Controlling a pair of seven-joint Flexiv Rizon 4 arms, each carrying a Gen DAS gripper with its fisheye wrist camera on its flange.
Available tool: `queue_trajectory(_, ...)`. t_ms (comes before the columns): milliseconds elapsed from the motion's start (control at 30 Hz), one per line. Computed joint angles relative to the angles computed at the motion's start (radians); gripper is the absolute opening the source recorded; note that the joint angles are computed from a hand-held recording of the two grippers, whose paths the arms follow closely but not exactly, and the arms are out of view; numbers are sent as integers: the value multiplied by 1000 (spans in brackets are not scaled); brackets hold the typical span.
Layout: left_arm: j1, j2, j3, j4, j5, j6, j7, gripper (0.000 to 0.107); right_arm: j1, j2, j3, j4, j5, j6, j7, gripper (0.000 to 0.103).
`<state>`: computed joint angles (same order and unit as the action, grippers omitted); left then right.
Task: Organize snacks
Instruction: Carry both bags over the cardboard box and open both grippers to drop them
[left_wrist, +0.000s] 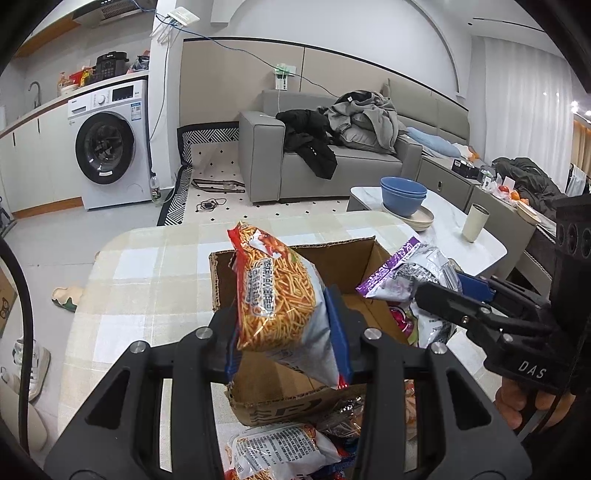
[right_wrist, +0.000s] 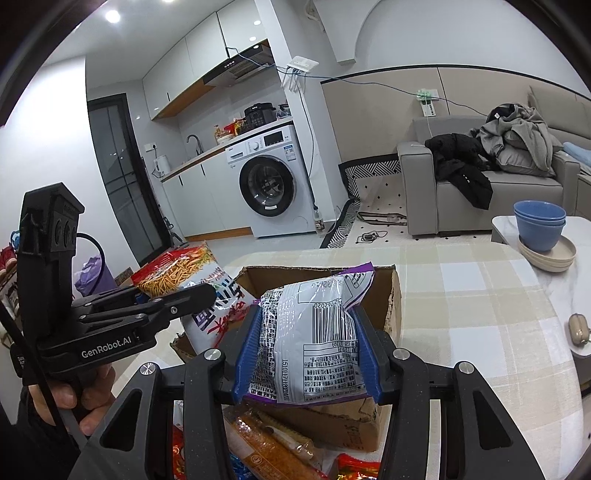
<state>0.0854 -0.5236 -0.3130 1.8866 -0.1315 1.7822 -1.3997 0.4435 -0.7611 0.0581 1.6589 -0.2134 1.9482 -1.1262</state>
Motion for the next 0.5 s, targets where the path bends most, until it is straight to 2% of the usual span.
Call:
queue_trajectory(233, -53, -27, 50, -39, -19, -45, 15, 36, -16, -4, 21, -3, -16, -17, 9, 49)
queue_trajectory(333, -55, -29, 48, -35, -30, -53, 23, 36, -58, -10, 71, -3, -55, -29, 13, 50)
queue_trajectory(400, -51, -27, 46, -27, -34, -56, 29, 37, -32, -1, 39, 10, -38, -20, 12, 52)
queue_trajectory(467, -80, -20, 80, -25, -38, -59, 31, 40, -17, 7, 20, 23, -24, -13, 10, 61)
queue_trajectory(500, -68, -14, 67, -17, -36, -67, 40, 44, -11, 13, 11, 32, -15, -8, 8, 65)
